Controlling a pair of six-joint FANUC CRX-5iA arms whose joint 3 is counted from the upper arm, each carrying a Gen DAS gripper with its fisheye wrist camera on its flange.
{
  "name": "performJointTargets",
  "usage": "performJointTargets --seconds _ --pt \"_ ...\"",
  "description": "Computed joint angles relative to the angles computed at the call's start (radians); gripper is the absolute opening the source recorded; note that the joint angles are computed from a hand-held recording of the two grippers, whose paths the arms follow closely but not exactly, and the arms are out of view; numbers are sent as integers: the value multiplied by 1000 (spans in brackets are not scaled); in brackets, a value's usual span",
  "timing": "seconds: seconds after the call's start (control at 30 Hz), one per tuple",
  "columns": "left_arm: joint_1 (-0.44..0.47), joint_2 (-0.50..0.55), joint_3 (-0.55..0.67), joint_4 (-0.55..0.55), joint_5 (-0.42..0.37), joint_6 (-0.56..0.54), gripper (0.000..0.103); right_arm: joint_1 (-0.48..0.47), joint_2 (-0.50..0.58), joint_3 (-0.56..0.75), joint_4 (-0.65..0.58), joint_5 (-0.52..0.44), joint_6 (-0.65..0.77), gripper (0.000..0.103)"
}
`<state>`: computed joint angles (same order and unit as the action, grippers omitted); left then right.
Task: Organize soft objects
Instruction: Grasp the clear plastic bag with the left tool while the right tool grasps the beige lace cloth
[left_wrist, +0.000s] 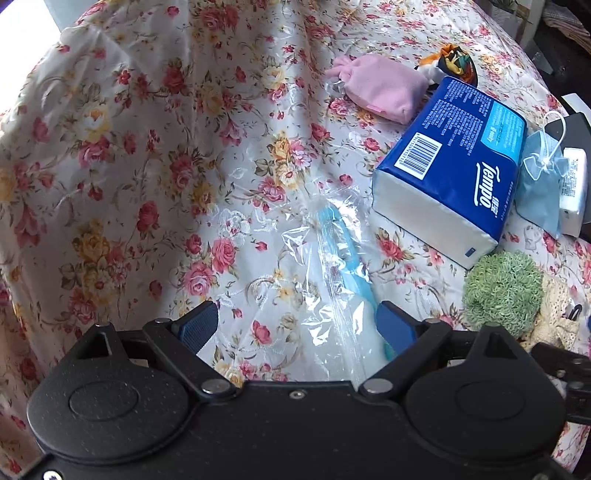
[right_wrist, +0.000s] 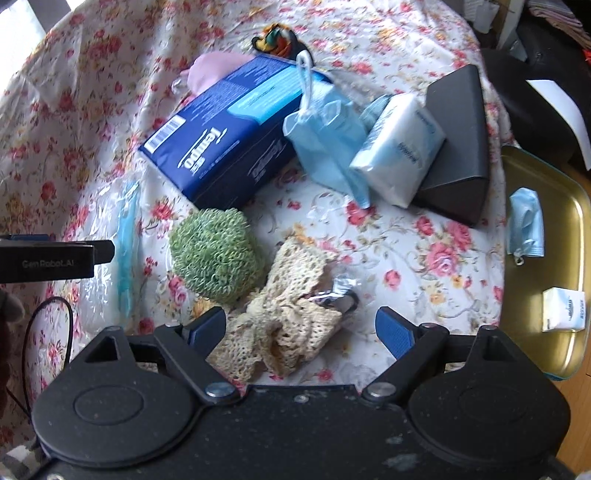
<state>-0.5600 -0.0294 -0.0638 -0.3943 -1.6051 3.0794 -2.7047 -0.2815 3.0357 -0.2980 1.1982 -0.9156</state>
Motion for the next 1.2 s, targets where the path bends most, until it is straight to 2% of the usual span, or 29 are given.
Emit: performJointTargets --seconds 0.2,0.27,0.33,0.43,0.63,0.7,0.77,0.87,0.97,1.2 --pt "13 8 -14 33 18 -31 94 35 -37 -30 44 15 -17 88" --pt "16 10 -21 42 25 -36 96 45 -42 -35 66 13 -23 85" --pt "18 11 -27 50 31 -44 96 51 -49 -40 77 19 -23 75" --pt "16 10 -31 51 32 -37 96 50 -48 -39 79 19 -29 68" --pt "31 5 -59 85 75 -77 96 39 -35 -42 98 -18 -90 68" --pt "43 -11 -85 105 111 -84 93 32 -36 -46 94 -20 -106 68" --pt "57 -40 -118 123 161 -87 76 23 -33 -47 90 -23 -111 68" --pt "58 -58 -130 120 191 -103 58 13 -27 -46 84 -32 -118 68" --pt "35 -44 -93 67 143 -86 54 1 -26 -48 65 -36 -130 68" --pt "53 -77 -74 -6 100 -71 54 -20 -20 -50 33 -43 -159 68"
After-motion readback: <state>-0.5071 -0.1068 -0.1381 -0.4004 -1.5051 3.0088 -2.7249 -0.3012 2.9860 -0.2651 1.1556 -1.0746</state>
